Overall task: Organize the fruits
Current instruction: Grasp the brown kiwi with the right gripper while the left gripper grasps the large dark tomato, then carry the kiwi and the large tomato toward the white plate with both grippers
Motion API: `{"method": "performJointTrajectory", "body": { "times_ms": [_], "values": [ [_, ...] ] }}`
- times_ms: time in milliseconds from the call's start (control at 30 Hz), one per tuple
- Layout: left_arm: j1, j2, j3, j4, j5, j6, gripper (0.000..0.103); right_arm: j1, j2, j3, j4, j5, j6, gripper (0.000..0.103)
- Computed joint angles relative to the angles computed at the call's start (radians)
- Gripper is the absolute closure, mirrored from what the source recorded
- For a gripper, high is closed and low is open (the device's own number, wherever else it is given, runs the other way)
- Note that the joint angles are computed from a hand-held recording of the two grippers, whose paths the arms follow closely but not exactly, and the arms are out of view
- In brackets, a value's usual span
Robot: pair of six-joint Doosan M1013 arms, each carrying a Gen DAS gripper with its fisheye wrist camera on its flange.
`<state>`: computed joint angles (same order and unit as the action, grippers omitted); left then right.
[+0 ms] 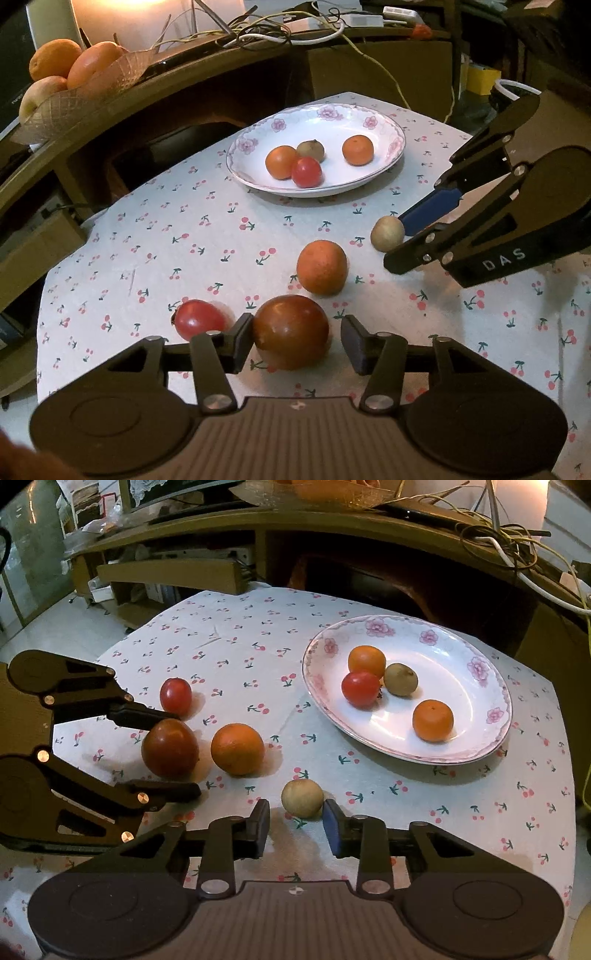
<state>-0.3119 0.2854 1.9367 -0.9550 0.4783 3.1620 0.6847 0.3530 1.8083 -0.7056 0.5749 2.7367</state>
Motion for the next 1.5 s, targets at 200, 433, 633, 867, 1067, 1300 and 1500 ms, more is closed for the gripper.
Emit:
{"method": "performJointTrajectory", "body": {
  "times_ms": [200,433,633,867,1067,1300,1500],
  "values": [
    [-0.004,-0.006,0.0,0.043,-0.011,-0.044,0.057,0.001,0.002,-0.002,-0.022,0.016,0.044,0.077],
    [0.004,-0.01,-0.006,0.068,0.043,-0.105,0.057,0.003,-0.002,0.002,-0.027,0.017,0.075,0.079],
    [-0.001,-0.021,0.002,0.026,0.058,-0.068,0.057,0.013,-0.012,0.006,-0.036,0.022,0.07,0.079],
    [-0.016,-0.024,0.022,0.034,0.016,-0.052,0.056,0.022,-0.015,0.016,-0.015,0.044,0.031,0.077],
    [-0.018,-0.028,0.028,0.039,0.0,-0.042,0.048,0.021,-0.021,0.023,-0.01,0.027,0.018,0.071],
    [-0.011,-0.028,0.023,0.062,0.026,-0.102,0.057,0.02,-0.016,0.015,0.006,0.038,0.008,0.07],
    [-0.026,-0.042,0.032,0.103,0.011,-0.177,0.058,0.027,-0.011,0.002,0.018,0.06,0.007,0.078]
  ]
}}
